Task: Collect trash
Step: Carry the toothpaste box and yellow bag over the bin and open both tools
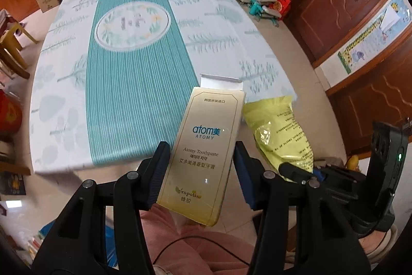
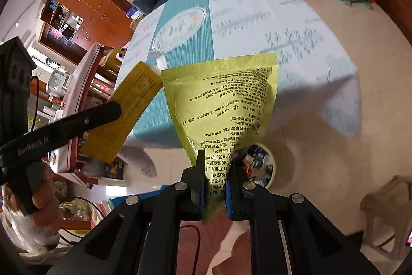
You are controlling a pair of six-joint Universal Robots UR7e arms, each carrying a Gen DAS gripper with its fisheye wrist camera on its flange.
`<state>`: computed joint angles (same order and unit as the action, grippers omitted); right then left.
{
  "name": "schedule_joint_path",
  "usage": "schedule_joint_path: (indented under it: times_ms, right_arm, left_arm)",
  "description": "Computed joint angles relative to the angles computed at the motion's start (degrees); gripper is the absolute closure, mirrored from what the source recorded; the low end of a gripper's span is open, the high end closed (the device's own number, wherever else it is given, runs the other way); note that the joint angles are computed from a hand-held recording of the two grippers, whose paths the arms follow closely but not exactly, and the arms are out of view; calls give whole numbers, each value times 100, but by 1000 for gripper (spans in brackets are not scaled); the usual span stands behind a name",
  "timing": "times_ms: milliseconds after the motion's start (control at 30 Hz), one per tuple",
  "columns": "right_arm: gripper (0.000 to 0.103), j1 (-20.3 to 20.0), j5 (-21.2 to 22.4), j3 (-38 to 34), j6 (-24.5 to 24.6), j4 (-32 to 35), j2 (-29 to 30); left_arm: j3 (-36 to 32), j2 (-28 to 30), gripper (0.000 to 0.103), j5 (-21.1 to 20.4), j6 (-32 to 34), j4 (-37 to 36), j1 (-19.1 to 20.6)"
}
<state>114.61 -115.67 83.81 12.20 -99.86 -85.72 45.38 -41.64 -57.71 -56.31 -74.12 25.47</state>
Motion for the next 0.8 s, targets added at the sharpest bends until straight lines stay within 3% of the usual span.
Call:
schedule_joint_path:
  times_ms: [433, 467, 500, 633, 800]
  right_arm:
    - [92, -289, 26, 856, 630, -101, -86]
    - [92, -325, 20, 971, 712, -107, -107]
    - [92, -359, 10, 1078, 791, -117, -124]
    - [92, -496, -74, 1513, 933, -331, -171]
    - [92, -885, -96, 2172, 894, -902, -206]
  left_arm:
    - [1266, -635, 57, -330, -106, -44, -68]
    - [1450, -729, 69, -390, -109, -133, -46]
    - [1661, -831, 103, -507, -56, -273, -6]
    - [2264, -1091, 103, -883, -1, -564, 131]
    - [3247, -1414, 103, -905, 482, -1451, 187]
